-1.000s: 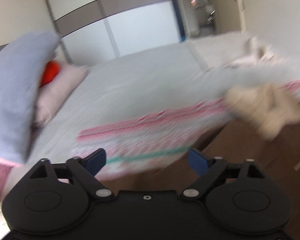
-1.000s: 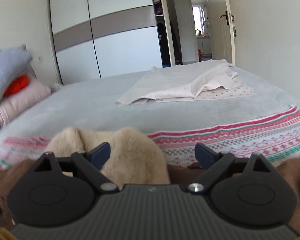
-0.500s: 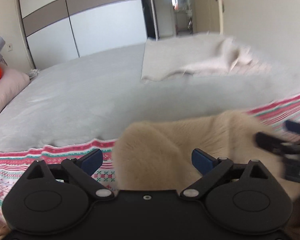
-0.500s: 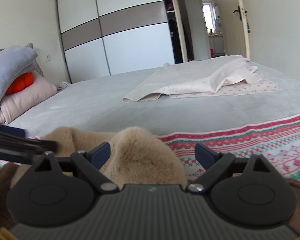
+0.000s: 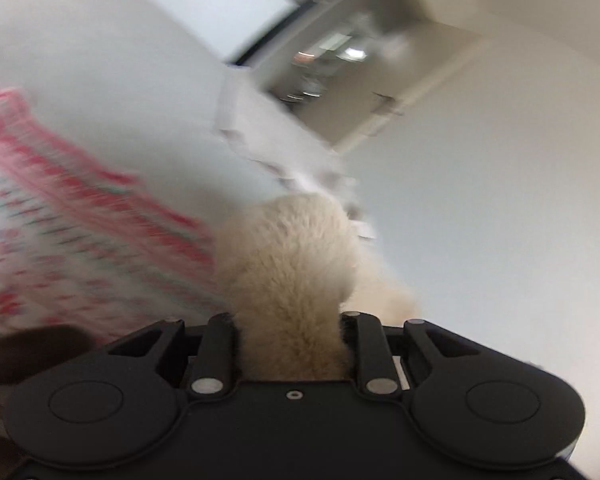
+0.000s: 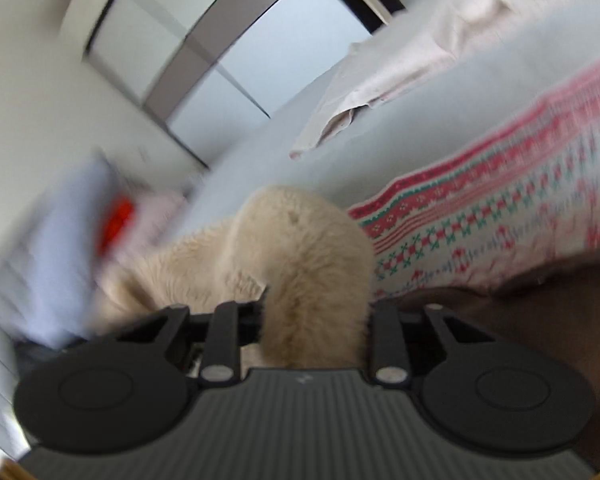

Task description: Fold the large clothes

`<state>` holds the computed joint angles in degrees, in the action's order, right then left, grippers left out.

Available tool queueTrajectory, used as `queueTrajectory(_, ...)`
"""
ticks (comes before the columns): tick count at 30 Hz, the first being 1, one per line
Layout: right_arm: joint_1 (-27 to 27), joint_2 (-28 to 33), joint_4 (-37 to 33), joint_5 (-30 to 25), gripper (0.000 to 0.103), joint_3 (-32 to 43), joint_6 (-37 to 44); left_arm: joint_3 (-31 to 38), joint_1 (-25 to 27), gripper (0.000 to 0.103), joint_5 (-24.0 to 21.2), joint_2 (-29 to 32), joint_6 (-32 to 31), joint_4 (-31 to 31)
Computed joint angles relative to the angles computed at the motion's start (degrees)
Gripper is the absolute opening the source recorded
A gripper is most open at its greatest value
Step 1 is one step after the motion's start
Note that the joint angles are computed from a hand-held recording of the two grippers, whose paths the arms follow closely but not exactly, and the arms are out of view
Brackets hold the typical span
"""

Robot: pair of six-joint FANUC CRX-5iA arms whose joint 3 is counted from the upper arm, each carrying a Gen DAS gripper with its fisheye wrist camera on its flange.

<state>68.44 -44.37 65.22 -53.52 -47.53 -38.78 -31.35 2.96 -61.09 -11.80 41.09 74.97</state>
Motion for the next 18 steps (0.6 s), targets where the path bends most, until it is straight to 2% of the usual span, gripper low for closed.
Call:
queueTrajectory(1,-0.35,-0.24,0.39,0.46,0.026,-0.45,-1.15,-0.87,-1.15,0.032,4.10,-1.10,-0.78,-2.54)
queueTrajectory(2,0.59,1.21,-1.12,-1.87,0.027,0.70,0.51,-2.53,-2.72,0.036,8.25,-2.66,-3.22,-3.04)
queueTrajectory(5,2.76,6.96,-3.99,-8.79,0.038,4.39,7.88,-4.36,-4.91,0.054,16.11,-7.77,-3.64,-5.45)
queueTrajectory(7,5.73,9.83,-4.04,-14.76,0.058,7.44,12.54,-6.55,-7.20,0.073,24.18,-13.10,-6.98,-6.76)
queueTrajectory(8,7.58,11.13,-2.81,-18.29,0.074,8.47,13.44,-7.75,-8.76,0.077,27.69,-15.27,-9.78,-6.26)
queueTrajectory(9,9.17,12.41,-1.50,-21.54,0.080,9.36,14.19,-8.43,-9.36,0.082,29.18,-17.21,-11.66,-6.60)
queueTrajectory(10,10.75,13.69,-0.89,-24.81,0.080,10.41,15.28,-7.84,-9.22,0.083,28.93,-18.02,-10.73,-9.51)
queueTrajectory(11,12.25,15.39,-1.49,-28.60,0.080,12.30,17.20,-5.81,-9.24,0.083,28.21,-17.87,-6.81,-15.27)
queueTrajectory(13,15.03,19.13,-4.06,-36.95,0.080,16.95,21.93,-0.69,-8.53,0.083,23.90,-17.39,3.98,-27.53)
queueTrajectory(14,16.46,20.70,-5.20,-41.37,0.080,18.93,24.05,1.07,-7.83,0.083,20.44,-17.30,7.44,-30.69)
queueTrajectory(16,20.17,22.07,-7.35,-49.70,0.080,21.18,24.90,0.30,-8.14,0.085,16.35,-18.41,9.34,-29.82)
queueTrajectory(17,22.88,21.29,-8.71,-52.76,0.080,21.35,24.31,-1.63,-8.37,0.089,16.69,-19.88,8.37,-27.78)
queueTrajectory(18,25.74,20.05,-11.10,-55.53,0.080,21.60,23.51,-4.54,-9.13,0.093,18.91,-21.98,6.59,-25.25)
